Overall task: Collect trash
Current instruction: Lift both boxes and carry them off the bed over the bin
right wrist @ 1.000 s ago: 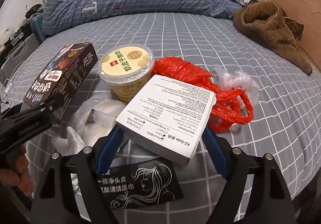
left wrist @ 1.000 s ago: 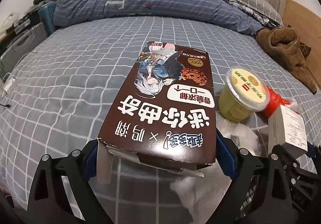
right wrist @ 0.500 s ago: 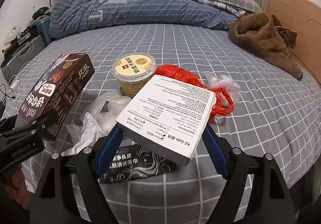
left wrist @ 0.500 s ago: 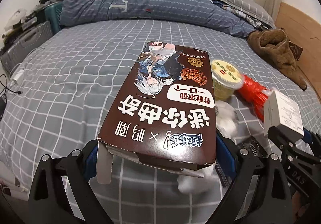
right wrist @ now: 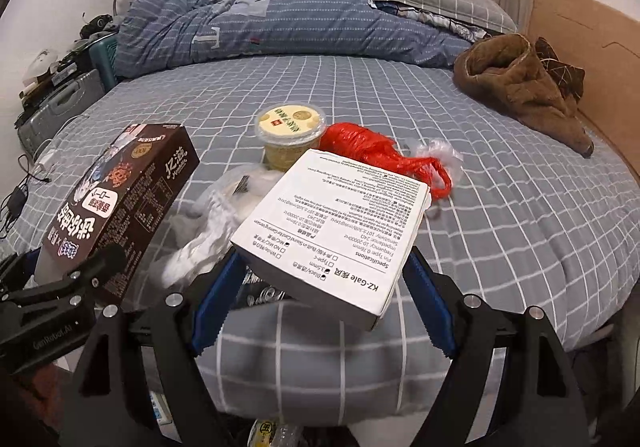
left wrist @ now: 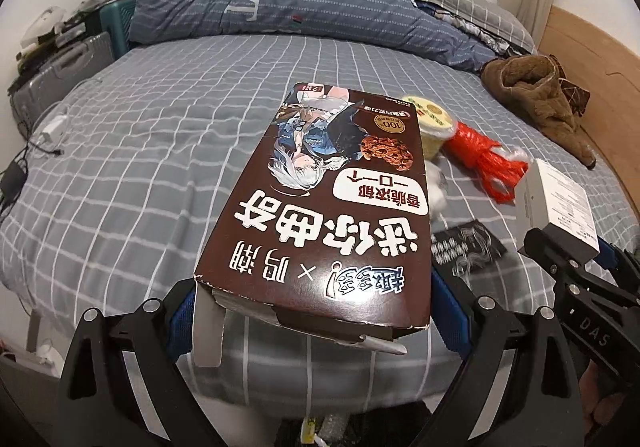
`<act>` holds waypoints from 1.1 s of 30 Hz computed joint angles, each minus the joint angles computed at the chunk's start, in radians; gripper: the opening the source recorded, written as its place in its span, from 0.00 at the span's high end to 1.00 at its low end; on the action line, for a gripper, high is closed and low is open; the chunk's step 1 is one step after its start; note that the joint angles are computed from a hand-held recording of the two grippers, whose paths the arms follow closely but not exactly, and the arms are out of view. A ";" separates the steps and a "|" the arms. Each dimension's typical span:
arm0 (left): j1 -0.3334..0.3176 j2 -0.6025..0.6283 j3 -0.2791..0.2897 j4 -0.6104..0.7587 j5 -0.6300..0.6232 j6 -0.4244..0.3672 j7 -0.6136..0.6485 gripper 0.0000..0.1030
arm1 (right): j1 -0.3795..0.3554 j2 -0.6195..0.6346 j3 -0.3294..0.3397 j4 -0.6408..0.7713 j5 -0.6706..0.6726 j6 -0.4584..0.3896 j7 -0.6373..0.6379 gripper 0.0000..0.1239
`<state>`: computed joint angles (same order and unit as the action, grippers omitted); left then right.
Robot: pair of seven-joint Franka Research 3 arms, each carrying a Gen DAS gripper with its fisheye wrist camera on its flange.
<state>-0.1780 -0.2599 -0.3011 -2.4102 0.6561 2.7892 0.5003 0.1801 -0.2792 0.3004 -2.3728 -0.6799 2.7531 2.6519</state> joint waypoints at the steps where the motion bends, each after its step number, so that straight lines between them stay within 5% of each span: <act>1: -0.008 -0.020 0.000 -0.021 -0.009 -0.003 0.000 0.11 | 0.008 -0.014 -0.001 -0.014 0.011 0.000 -0.002 0.38; 33: -0.228 -0.448 -0.010 -0.400 -0.325 -0.170 0.054 0.11 | 0.125 -0.371 0.131 -0.313 0.420 -0.088 -0.183 0.38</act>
<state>-0.4062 -0.7083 -0.3106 -2.8098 0.3310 2.6197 0.5542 0.3051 -0.6503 0.4311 -2.6855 -0.2603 2.6650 2.4686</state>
